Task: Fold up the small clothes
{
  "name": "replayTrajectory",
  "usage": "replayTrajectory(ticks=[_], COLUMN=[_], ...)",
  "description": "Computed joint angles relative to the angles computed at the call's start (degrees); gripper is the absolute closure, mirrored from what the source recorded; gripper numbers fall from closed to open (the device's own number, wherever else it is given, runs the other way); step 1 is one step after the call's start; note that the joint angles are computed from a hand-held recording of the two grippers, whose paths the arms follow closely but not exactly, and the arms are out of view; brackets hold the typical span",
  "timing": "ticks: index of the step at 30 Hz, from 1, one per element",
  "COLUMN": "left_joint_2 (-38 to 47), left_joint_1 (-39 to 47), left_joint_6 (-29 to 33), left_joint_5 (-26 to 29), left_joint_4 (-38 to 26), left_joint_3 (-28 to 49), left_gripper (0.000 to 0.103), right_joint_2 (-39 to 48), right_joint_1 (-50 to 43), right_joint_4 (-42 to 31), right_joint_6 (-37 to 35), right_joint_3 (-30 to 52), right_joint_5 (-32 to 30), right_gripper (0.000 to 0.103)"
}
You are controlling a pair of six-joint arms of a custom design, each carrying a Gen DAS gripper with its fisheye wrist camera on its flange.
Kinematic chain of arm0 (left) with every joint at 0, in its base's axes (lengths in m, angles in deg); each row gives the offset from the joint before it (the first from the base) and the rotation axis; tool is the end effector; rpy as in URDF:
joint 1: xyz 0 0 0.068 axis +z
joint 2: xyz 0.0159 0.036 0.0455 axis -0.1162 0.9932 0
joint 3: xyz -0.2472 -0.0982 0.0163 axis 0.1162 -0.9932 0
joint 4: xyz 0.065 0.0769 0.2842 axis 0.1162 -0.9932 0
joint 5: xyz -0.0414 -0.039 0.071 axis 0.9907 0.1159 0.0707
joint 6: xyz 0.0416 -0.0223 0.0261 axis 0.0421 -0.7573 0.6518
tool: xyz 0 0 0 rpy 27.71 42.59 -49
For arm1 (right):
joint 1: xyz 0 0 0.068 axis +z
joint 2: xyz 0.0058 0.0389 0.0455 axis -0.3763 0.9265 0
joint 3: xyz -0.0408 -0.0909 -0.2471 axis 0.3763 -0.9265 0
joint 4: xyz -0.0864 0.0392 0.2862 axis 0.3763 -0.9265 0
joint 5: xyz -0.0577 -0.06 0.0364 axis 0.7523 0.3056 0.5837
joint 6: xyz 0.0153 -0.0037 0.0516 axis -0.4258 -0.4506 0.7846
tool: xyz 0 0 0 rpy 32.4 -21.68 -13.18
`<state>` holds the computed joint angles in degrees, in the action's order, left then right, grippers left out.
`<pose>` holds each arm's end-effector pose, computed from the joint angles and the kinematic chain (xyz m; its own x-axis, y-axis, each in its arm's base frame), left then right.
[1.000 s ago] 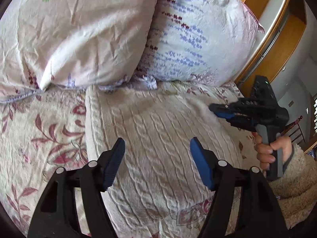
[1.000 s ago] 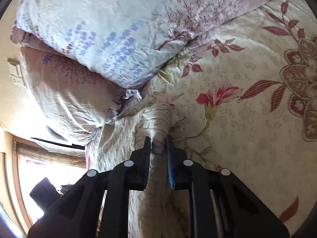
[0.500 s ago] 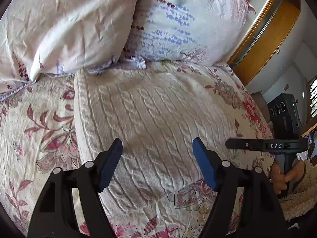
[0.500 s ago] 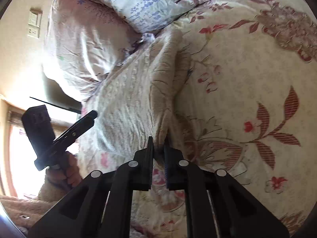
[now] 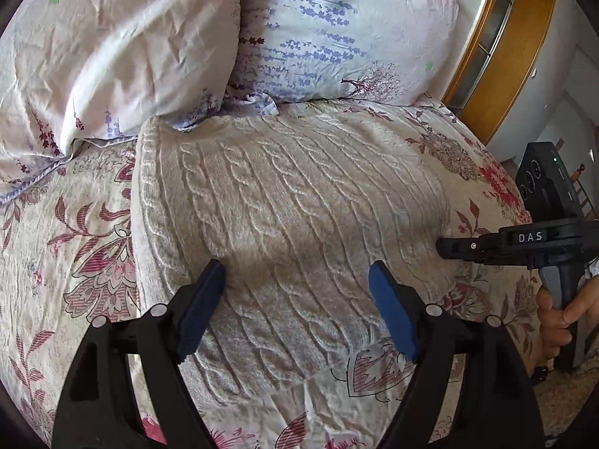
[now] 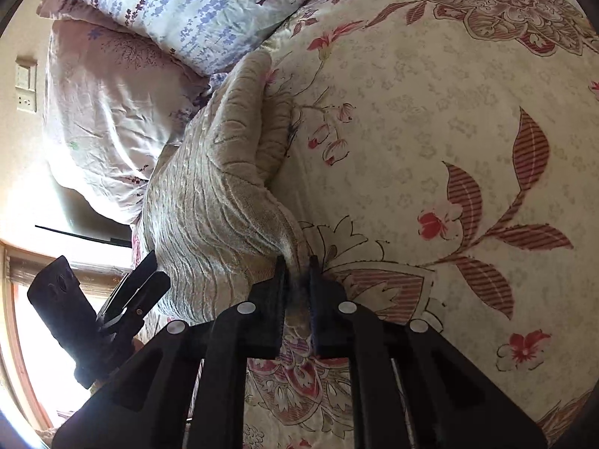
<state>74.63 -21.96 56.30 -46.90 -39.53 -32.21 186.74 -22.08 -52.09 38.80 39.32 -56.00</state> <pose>0.2749 -0.0766 0.1261 -0.8069 0.0014 -0.5907 0.1191 0.9798 -0.1604 0.3578 0.0235 0.0476 -0.9727 0.0661 -0.2224 -0.0983 0.7507 0.6533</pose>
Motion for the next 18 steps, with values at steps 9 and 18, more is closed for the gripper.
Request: replayTrajectory(ticks=[9, 18], left_joint_2=[-16.27, -23.46], left_joint_1=[-2.43, -3.96], left_joint_6=[-11.2, -17.03], left_joint_5=[-11.29, -19.14], left_joint_4=[-8.45, -18.65], left_joint_3=[-5.85, -10.87], left_gripper=[0.01, 0.002], right_joint_2=[-28.08, -29.06], right_joint_1=[5.9, 15.92], right_joint_4=[13.79, 20.39], right_joint_6=[-5.15, -6.84], right_joint_3=[-19.95, -24.18], right_joint_5=[15.11, 28.79], right_gripper=[0.046, 0.047])
